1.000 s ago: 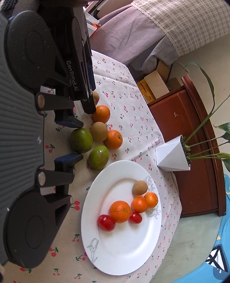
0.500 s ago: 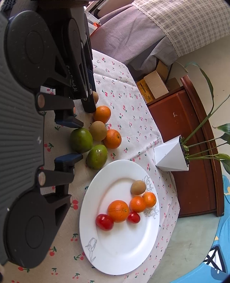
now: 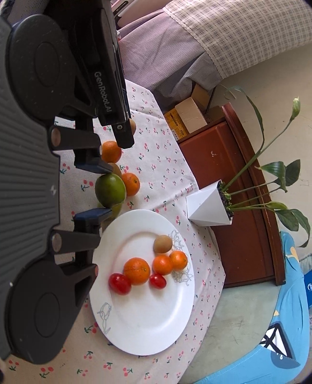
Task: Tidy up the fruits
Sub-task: 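Carry the kiwi and lime onto the white plate and open both grippers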
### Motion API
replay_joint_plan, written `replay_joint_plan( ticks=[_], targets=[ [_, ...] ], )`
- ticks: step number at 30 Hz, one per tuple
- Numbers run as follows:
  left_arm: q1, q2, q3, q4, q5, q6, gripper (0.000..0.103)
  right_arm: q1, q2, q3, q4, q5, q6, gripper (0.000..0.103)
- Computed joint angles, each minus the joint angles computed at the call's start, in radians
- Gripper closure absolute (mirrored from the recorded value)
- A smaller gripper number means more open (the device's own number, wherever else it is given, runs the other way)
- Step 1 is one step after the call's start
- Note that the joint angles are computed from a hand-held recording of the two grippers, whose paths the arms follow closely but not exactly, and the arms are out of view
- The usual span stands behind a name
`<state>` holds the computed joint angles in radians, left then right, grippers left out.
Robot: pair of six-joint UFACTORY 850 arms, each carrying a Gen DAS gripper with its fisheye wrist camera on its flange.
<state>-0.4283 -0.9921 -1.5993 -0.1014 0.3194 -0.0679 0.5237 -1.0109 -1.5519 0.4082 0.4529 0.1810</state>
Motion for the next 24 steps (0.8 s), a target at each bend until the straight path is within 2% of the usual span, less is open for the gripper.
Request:
replay_joint_plan(
  ticks=[12,20,24],
  targets=[
    [-0.031,-0.029,-0.075,0.18,0.004,-0.203,0.077,-0.019,0.062,0.092,0.167,0.114,-0.075,0.071],
    [-0.052,-0.081,-0.164,0.289,-0.029,-0.322,0.077,-0.035,0.066,0.111,0.301,0.123,-0.102,0.071],
    [-0.059,-0.111,-0.209,0.314,-0.06,-0.346,0.077,-0.05,0.062,0.114,0.311,0.1,-0.042,0.071]
  ],
)
